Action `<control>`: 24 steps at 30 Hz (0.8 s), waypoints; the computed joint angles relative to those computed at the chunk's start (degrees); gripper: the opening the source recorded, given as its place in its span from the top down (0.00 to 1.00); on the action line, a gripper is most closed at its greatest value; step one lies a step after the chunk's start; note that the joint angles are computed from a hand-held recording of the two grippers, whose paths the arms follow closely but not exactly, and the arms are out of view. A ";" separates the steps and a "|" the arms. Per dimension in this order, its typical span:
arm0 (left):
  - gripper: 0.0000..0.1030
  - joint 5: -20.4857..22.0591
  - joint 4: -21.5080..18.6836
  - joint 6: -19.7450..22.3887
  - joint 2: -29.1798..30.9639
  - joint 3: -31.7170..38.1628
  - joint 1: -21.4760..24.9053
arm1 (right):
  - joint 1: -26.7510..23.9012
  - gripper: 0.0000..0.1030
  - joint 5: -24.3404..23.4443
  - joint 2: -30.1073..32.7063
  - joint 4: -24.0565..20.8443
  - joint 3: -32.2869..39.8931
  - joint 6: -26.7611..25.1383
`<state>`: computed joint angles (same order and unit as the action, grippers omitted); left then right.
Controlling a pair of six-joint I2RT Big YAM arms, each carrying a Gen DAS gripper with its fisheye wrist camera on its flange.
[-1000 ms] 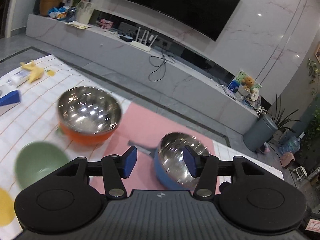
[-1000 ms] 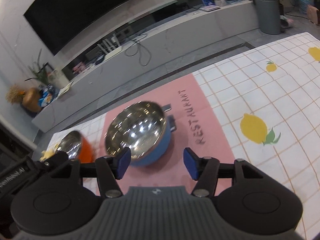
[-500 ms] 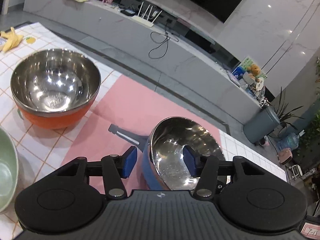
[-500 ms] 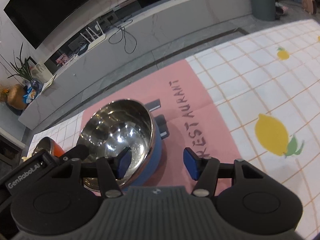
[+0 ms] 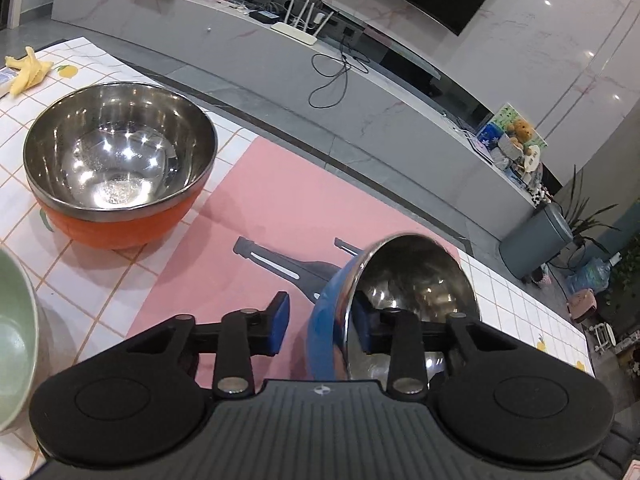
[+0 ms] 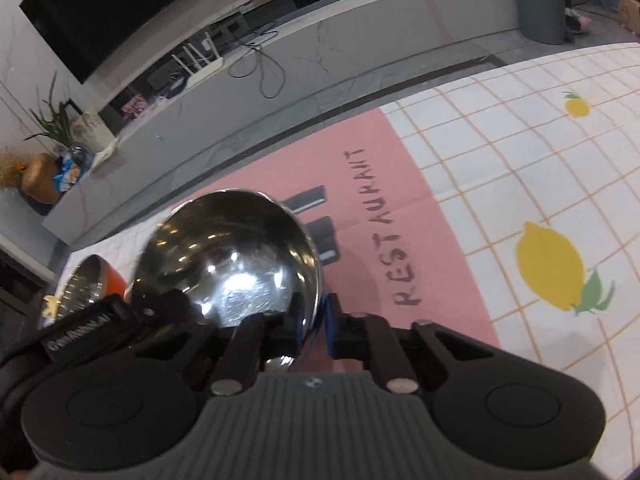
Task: Organize plates and bowls
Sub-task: 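Lift and carry the blue bowl with both tools beside the plate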
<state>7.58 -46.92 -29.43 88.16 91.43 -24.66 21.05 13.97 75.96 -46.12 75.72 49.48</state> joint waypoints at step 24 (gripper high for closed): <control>0.86 -6.23 -12.62 2.03 -10.06 -1.13 -4.88 | 5.67 0.96 2.20 -13.05 -5.34 -4.49 5.41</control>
<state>1.35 -59.54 -27.40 78.10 90.30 -29.53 26.72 16.17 62.91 -51.46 71.23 54.89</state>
